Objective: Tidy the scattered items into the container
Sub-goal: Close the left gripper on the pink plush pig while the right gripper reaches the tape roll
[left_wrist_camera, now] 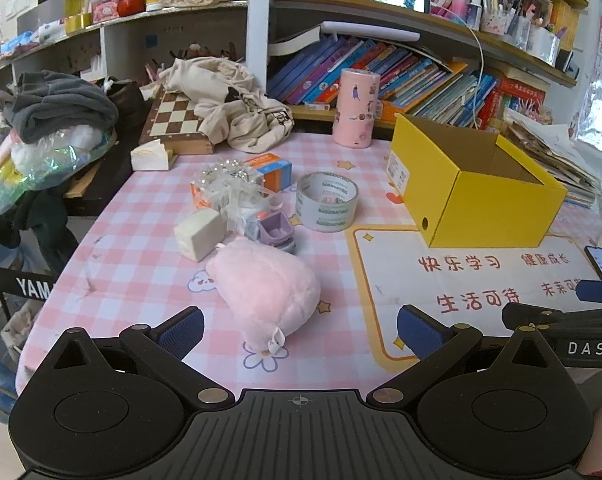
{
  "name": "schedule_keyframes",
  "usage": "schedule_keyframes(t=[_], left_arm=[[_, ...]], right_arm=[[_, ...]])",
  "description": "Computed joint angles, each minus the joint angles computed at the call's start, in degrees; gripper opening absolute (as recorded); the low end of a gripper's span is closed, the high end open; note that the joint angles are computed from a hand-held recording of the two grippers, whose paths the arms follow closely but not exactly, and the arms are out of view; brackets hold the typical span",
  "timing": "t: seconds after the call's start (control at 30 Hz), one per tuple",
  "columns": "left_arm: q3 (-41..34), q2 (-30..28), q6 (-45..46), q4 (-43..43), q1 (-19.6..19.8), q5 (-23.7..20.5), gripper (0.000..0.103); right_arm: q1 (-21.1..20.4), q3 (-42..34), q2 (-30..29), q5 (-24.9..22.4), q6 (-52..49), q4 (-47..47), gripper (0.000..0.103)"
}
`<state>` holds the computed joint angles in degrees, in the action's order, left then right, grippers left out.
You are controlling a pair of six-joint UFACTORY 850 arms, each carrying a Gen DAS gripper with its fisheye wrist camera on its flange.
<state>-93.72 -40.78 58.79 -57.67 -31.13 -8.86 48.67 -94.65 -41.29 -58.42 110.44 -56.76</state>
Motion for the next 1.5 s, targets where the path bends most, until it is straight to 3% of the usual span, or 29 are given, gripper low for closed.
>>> schedule_keyframes(t=[0.23,0.53,0.8,0.93,1.23,1.5], left_arm=[[-0.2,-0.2,2.0,-2.2,0.2,-0.7,0.103],[-1.5,-1.1,-4.6,2.3,0.3,-0.5,0.103],[-4.0,-2.8,-12.4,8.1,0.1,0.2,0.103],[-6.5,-4.5,-24.2,17.4,0.0,0.4,0.102],[-13.8,-9.4,-59.3,47.7,-0.5,-2.7,0.102],[-20.6,-13.9,-73.8,60.3,-1.2,-7.0,0.097]], right_arm=[[-0.5,-0.5,-0.3,0.8,-1.2,-0.1,0.103],[-1.6,-0.8,-0.4,3.7,-3.5,-1.1,0.103],[-4.0,0.2,0.3,10.5,-4.4,-4.6,0.101],[-5.6,-1.1,-0.3,14.5,-9.3,-5.4,0.1],[-9.4,-4.9,-2.7,22.4,-21.3,-2.6,0.094],[-12.3,-8.4,-5.6,27.3,-31.2,2.8,0.086]])
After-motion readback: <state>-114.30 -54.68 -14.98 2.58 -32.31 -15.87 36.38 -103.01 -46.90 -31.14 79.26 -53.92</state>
